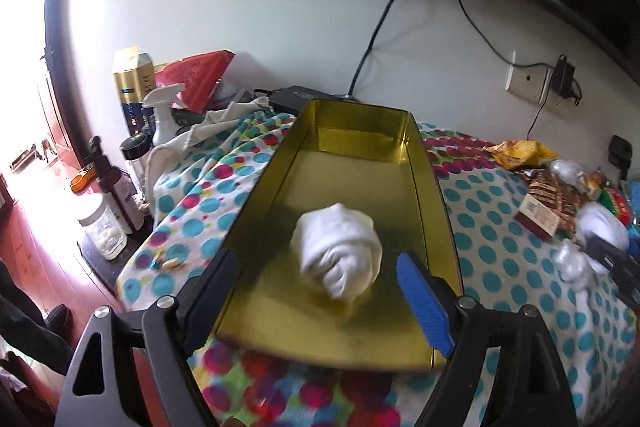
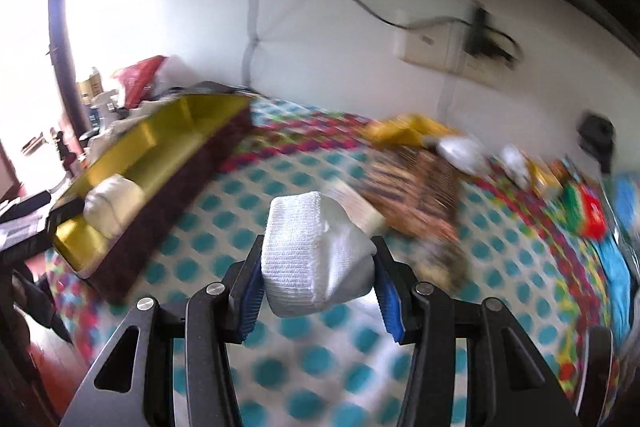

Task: Organize objects
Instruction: 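Lower the white cloth into the gold tin and open the right gripper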

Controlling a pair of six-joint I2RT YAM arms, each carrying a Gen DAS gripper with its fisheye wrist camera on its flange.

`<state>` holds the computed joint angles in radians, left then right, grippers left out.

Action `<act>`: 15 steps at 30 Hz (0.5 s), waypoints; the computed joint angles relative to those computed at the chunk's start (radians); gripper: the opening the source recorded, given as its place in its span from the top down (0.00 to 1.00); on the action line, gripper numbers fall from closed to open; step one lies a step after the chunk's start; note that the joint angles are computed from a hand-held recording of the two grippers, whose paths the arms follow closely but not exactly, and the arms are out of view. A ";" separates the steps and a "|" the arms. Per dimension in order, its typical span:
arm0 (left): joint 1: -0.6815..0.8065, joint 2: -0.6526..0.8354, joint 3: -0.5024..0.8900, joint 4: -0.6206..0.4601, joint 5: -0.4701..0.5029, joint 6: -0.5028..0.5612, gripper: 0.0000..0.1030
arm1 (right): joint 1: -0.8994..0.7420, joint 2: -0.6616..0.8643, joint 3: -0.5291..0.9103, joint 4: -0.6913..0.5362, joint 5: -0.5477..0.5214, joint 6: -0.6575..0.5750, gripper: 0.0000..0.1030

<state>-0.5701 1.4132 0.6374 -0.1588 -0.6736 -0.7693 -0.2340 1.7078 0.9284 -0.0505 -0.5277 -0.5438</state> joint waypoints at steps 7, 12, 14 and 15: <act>-0.043 -0.158 -0.091 -0.107 -0.039 -0.076 0.18 | 0.265 -0.033 0.017 0.010 0.098 0.135 0.55; -0.094 -0.256 -0.144 -0.182 -0.101 -0.149 0.18 | 0.419 -0.001 0.082 0.016 0.178 0.189 0.54; -0.129 -0.285 -0.158 -0.234 -0.128 -0.200 0.18 | 0.463 0.031 0.127 0.006 0.198 0.220 0.54; -0.143 -0.296 -0.164 -0.249 -0.135 -0.220 0.18 | 0.487 0.061 0.165 -0.009 0.208 0.240 0.54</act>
<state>-0.7128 1.1174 0.4730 -0.4077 -0.8083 -0.9896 0.2532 1.7692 1.0934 -0.0597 -0.3194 -0.3037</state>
